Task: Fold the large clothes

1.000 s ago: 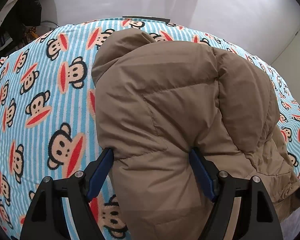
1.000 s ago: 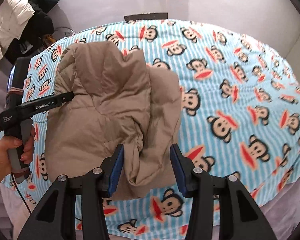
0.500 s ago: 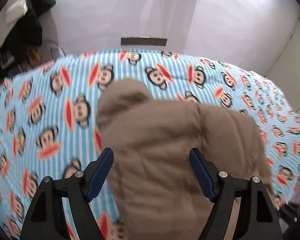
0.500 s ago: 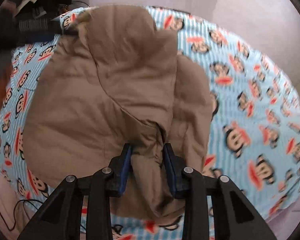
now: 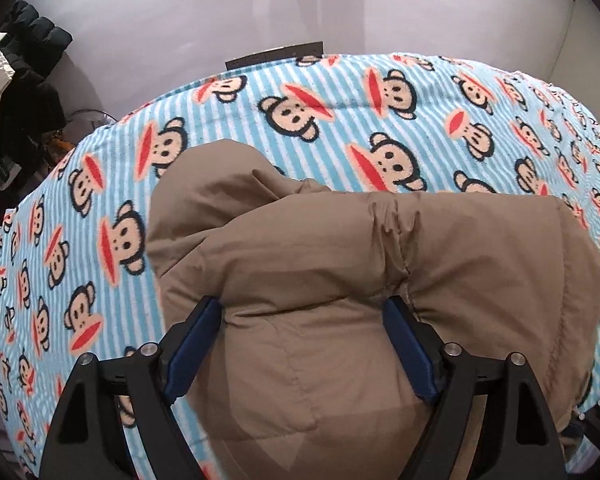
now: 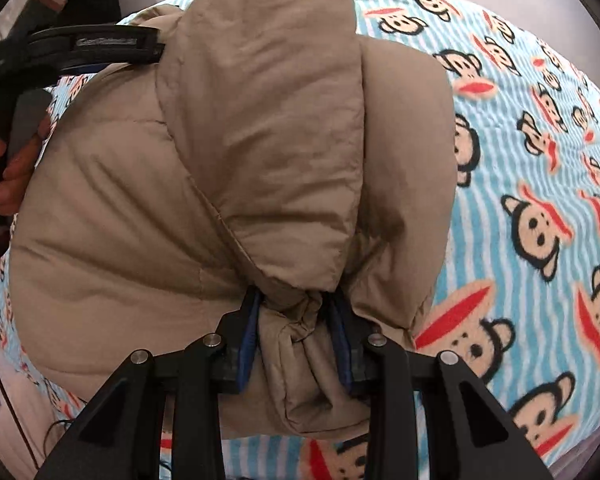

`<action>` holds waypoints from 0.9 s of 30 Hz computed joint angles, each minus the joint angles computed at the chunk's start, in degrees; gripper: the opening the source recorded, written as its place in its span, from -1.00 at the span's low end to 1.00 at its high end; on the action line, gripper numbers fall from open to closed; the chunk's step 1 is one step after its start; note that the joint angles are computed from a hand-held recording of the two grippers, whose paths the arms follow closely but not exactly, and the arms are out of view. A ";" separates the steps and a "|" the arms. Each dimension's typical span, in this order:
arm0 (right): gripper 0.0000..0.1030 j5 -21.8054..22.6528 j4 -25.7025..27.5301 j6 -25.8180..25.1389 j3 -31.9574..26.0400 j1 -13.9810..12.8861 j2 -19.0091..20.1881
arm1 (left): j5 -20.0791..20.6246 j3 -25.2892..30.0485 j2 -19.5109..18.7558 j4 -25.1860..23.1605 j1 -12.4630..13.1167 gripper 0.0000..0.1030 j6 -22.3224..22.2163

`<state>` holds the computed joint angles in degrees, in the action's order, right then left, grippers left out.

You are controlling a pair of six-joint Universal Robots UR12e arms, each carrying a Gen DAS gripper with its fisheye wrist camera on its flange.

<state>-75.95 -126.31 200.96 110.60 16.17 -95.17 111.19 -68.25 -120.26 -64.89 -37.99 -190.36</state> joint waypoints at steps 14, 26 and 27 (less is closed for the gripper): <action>-0.07 2.75 3.01 4.17 -2.29 -1.88 -1.74 | 0.04 -6.79 8.60 -4.50 0.74 0.67 -6.14; 0.39 2.42 1.68 5.65 -3.95 -0.23 -1.68 | -1.16 -11.72 12.47 -5.48 1.98 1.00 -12.20; 0.39 2.29 1.73 5.70 -4.09 -0.04 -1.69 | -0.70 -11.84 12.57 -5.52 1.93 1.00 -12.06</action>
<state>-73.66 -124.58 206.66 106.52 16.14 -96.86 110.50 -80.09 -107.68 -70.41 -36.06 -202.42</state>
